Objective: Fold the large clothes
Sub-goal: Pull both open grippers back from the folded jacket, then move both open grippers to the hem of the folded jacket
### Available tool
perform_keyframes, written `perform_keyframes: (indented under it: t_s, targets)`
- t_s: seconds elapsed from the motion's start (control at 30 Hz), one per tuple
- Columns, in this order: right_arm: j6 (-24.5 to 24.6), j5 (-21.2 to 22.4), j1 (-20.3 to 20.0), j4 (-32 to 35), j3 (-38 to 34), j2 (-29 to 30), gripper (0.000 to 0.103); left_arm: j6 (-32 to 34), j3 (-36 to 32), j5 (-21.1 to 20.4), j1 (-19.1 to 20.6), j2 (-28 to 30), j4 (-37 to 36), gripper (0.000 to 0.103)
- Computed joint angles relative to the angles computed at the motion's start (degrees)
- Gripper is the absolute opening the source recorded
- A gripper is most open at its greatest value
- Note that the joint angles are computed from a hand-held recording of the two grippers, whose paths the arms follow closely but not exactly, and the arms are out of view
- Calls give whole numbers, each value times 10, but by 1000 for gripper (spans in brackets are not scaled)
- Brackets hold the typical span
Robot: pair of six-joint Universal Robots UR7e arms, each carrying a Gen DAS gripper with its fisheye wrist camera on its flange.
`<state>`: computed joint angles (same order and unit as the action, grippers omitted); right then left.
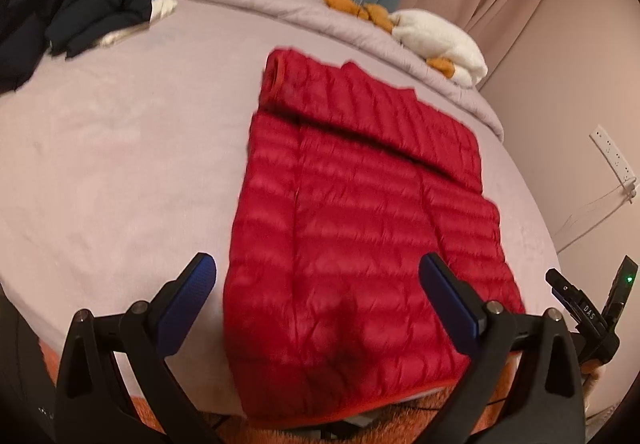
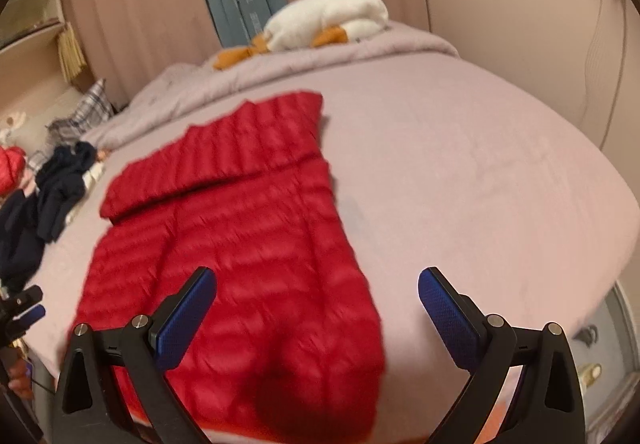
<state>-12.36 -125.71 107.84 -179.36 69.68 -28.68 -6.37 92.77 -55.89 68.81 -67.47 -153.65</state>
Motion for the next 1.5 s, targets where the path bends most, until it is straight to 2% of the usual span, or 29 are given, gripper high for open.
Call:
perform_keyframes:
  t_s: [0.27, 0.53, 0.8, 1.3, 1.5]
  targets:
    - [52, -7, -15, 34, 57, -30, 100, -78, 12, -56, 35, -10, 50, 92]
    - [75, 0, -23, 72, 73, -38, 100, -76, 15, -68, 43, -11, 65, 89]
    - [90, 14, -31, 95, 75, -45, 99, -81, 3, -79, 54, -3, 80, 71]
    - [86, 25, -31, 130, 36, -22, 99, -62, -10, -73, 56, 9, 89, 70]
    - [71, 30, -31, 144, 22, -16, 93, -50, -19, -71, 56, 14, 101, 70]
